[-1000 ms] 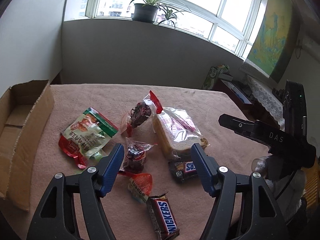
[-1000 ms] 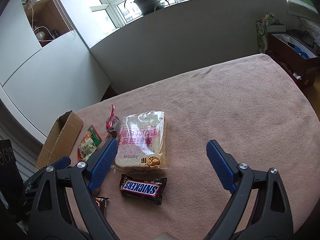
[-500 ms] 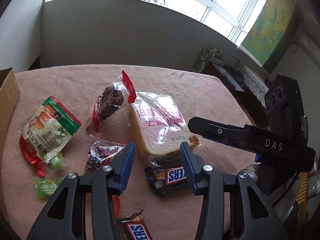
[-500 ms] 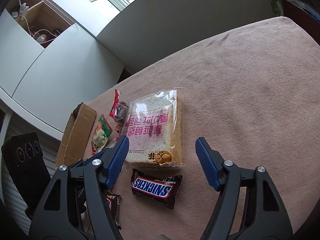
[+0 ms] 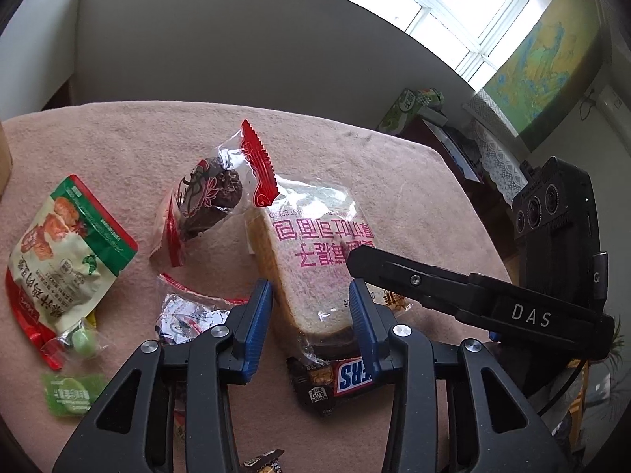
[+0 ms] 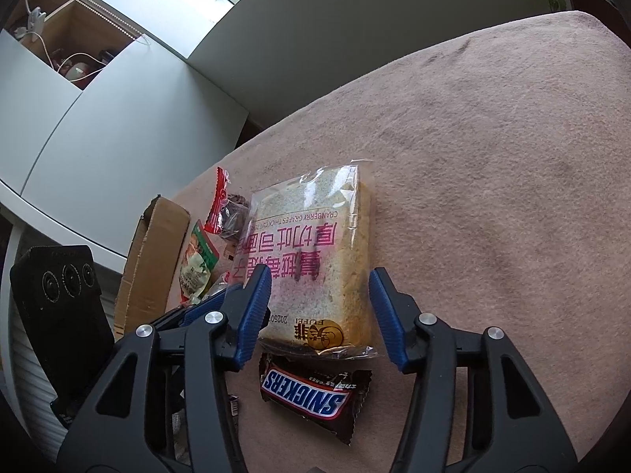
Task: Organize snacks
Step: 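Move the left gripper onto the bagged bread loaf and close on it, then lift the bread loaf and lower it into the cardboard box, open left gripper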
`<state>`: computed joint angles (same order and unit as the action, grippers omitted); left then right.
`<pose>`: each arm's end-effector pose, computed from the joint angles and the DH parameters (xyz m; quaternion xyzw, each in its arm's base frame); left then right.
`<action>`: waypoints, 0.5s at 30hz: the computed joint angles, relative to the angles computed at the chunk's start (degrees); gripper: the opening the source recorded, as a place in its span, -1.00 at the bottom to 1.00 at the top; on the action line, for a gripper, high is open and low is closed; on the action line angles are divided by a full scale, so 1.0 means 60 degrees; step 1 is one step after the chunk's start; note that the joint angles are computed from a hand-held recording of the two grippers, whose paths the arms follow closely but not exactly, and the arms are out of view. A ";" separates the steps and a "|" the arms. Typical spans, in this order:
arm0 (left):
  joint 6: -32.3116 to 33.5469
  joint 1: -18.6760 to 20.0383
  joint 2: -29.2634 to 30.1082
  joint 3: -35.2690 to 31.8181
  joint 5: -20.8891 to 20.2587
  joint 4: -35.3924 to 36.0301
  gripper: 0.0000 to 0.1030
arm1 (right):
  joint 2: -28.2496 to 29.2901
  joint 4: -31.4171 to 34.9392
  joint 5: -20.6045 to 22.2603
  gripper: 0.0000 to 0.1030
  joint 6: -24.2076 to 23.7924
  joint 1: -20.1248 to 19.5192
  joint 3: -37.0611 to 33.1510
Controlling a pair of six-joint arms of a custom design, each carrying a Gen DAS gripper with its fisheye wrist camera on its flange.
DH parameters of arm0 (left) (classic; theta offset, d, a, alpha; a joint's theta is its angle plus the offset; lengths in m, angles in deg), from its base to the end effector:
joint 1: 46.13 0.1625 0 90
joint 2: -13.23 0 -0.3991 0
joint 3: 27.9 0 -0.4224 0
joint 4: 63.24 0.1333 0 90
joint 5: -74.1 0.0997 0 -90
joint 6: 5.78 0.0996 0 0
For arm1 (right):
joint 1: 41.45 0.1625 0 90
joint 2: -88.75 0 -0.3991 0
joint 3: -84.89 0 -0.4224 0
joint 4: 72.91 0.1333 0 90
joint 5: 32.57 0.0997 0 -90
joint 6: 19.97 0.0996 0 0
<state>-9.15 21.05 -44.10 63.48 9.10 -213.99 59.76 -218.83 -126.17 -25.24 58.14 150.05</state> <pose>-0.1079 -0.7087 0.2261 0.1112 0.9447 -0.2673 0.1540 0.2615 -0.7849 0.0468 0.1220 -0.9771 0.1725 0.0245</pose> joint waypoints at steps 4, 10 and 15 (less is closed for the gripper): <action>0.0030 0.0003 -0.0012 -0.0001 0.0021 -0.0017 -0.26 | -0.0054 -0.0104 -0.0088 -0.06 0.0033 0.0045 0.0124; 0.0234 -0.0135 0.0061 0.0075 0.0216 -0.0338 -0.31 | -0.0247 -0.0305 -0.0098 -0.09 -0.0057 0.0072 0.0441; 0.0402 -0.0186 0.0043 0.0160 0.0232 -0.0536 -0.31 | -0.0353 -0.0460 -0.0120 -0.10 -0.0091 0.0090 0.0603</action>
<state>-6.73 19.93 -43.84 64.44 10.50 -217.21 57.65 -221.59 -126.89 -25.79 58.68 153.66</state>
